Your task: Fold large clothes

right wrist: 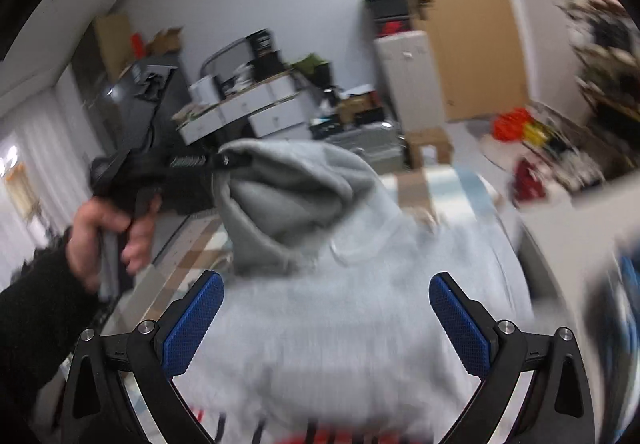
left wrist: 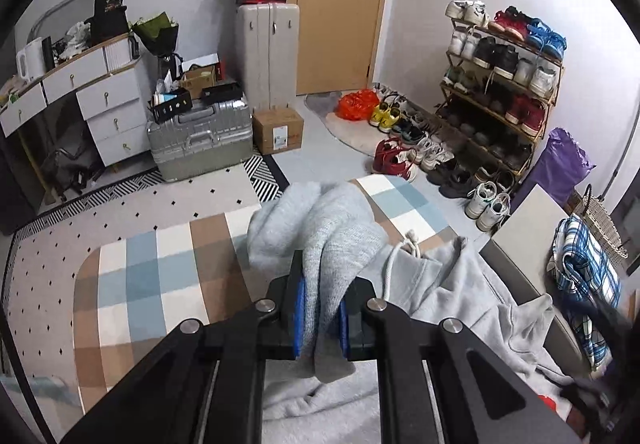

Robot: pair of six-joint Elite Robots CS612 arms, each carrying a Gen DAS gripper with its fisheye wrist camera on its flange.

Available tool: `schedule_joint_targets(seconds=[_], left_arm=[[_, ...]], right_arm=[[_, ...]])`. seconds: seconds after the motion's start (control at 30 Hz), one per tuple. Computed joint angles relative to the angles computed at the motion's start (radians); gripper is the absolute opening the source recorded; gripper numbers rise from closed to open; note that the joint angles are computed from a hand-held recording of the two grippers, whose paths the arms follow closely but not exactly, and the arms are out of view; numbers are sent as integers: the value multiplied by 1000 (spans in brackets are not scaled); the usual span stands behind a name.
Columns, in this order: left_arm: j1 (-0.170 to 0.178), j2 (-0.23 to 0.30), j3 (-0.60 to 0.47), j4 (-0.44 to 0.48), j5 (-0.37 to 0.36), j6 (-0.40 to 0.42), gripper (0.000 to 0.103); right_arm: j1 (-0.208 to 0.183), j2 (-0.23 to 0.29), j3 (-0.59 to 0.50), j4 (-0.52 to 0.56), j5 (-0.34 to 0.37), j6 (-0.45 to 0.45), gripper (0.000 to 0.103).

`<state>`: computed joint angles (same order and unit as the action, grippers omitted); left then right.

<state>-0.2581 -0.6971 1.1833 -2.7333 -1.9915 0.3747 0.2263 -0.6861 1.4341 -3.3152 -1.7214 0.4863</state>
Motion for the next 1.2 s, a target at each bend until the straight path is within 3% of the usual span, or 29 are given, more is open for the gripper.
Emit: schedule_joint_targets(seconds=[0.07, 0.17, 0.27, 0.4, 0.5, 0.57, 0.6, 0.73, 0.93, 1.03, 1.2], left_arm=[[5, 15, -16, -18, -26, 11, 8], [12, 41, -53, -1, -68, -12, 8], [18, 51, -66, -7, -105, -5, 8], [22, 51, -62, -2, -139, 29, 8], [25, 53, -60, 3, -143, 55, 8], [28, 56, -62, 7, -151, 49, 8], [28, 54, -55, -16, -142, 35, 8], [34, 35, -28, -51, -130, -15, 8], [50, -29, 76, -136, -167, -40, 8], [63, -63, 137, -168, -217, -51, 8], [83, -109, 219, -139, -294, -38, 8]], right_arm=[[-21, 41, -115, 134, 26, -88, 103], [-48, 144, -340, 362, 66, -174, 103], [-61, 256, -555, 549, 67, -164, 103], [-72, 362, -747, 685, 39, -107, 101], [-75, 385, -794, 725, -27, -53, 63], [-82, 373, -777, 715, -22, -19, 14], [-77, 352, -739, 669, -55, -21, 11], [-40, 297, -677, 612, -245, -159, 10], [19, 182, -539, 557, -420, -389, 10], [37, 127, -454, 529, -415, -464, 10], [48, 7, -258, 518, -272, -365, 9]])
